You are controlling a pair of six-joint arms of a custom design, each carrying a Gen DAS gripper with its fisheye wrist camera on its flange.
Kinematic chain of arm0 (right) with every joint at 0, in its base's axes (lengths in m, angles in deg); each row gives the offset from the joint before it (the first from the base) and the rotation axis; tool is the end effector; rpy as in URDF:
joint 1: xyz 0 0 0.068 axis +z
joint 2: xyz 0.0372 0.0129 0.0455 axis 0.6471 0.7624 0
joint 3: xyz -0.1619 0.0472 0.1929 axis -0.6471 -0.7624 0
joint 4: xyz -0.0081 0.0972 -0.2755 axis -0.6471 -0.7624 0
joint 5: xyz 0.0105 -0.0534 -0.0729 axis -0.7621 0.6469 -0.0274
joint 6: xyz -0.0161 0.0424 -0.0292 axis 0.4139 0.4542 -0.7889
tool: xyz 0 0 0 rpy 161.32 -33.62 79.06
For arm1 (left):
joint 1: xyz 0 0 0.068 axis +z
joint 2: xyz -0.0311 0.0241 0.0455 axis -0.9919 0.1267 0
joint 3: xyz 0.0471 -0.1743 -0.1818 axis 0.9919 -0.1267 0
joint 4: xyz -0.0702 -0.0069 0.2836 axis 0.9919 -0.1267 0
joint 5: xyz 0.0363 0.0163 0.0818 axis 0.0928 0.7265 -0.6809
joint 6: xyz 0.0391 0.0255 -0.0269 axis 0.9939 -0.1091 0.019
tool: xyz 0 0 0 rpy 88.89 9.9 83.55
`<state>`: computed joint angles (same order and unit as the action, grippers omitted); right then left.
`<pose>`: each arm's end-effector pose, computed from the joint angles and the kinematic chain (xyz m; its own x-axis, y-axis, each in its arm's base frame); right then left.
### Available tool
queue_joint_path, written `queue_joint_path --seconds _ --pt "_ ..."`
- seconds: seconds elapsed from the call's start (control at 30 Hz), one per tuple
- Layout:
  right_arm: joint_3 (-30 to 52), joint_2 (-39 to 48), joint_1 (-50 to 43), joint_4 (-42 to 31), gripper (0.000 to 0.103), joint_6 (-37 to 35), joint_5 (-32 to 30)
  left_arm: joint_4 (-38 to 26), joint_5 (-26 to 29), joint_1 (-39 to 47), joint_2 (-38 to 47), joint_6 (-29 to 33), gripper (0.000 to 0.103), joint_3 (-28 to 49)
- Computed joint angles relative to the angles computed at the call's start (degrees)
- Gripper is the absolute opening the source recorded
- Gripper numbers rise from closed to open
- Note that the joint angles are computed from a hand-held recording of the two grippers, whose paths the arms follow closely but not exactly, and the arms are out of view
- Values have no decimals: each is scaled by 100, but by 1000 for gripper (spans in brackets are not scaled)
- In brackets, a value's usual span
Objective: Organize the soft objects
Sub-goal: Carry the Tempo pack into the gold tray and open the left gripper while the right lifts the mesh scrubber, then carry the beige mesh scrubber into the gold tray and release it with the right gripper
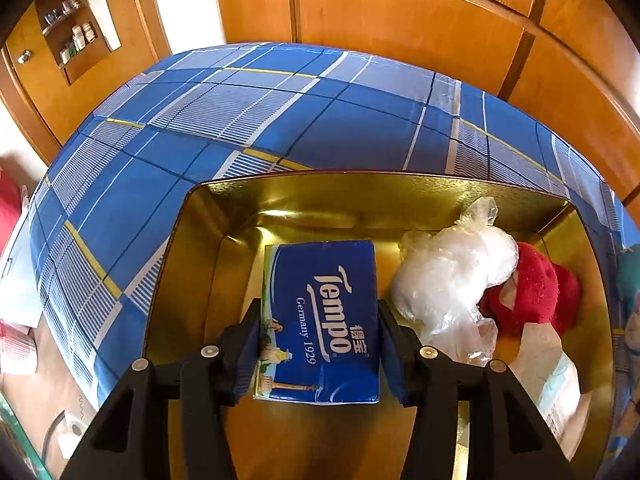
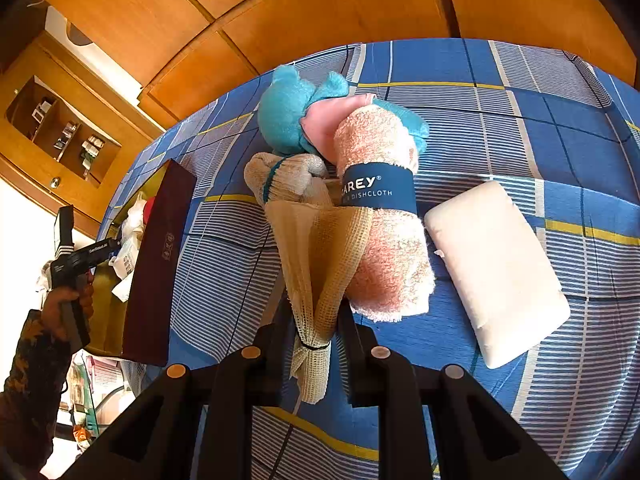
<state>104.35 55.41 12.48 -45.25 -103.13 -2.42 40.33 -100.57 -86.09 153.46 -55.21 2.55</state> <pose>0.2434 -0.1024 0.0160 -0.8895 -0.0406 -0.4551 -0.2763 0.8411 0.4651 0.2882 -0.0096 0.0132 -0.8138 -0.3221 -0.4838 -0.3704 0.9289 0.0046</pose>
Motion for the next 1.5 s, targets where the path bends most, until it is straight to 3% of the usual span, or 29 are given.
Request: queue_joint_path --seconds 0.2,0.37,0.5,0.6,0.97,1.5 --pt "3 5 7 20 18 9 8 54 -242 -114 -659 -96 64 -449" --pt "-62 -63 36 95 18 43 43 -64 -745 -615 -2101 -476 64 -1332" --pt "-125 -110 78 189 18 99 72 -574 -1227 -1372 -3322 -1137 65 -1961" --pt "-180 -143 104 273 19 151 106 -939 -1609 -2073 -3739 -1653 65 -2168" --pt "-383 -326 183 552 19 175 250 -1524 -2386 -3781 -3381 -3020 67 -2013" --pt "-583 -520 253 770 19 142 308 -1649 -2431 -4162 -2939 -3397 69 -1842"
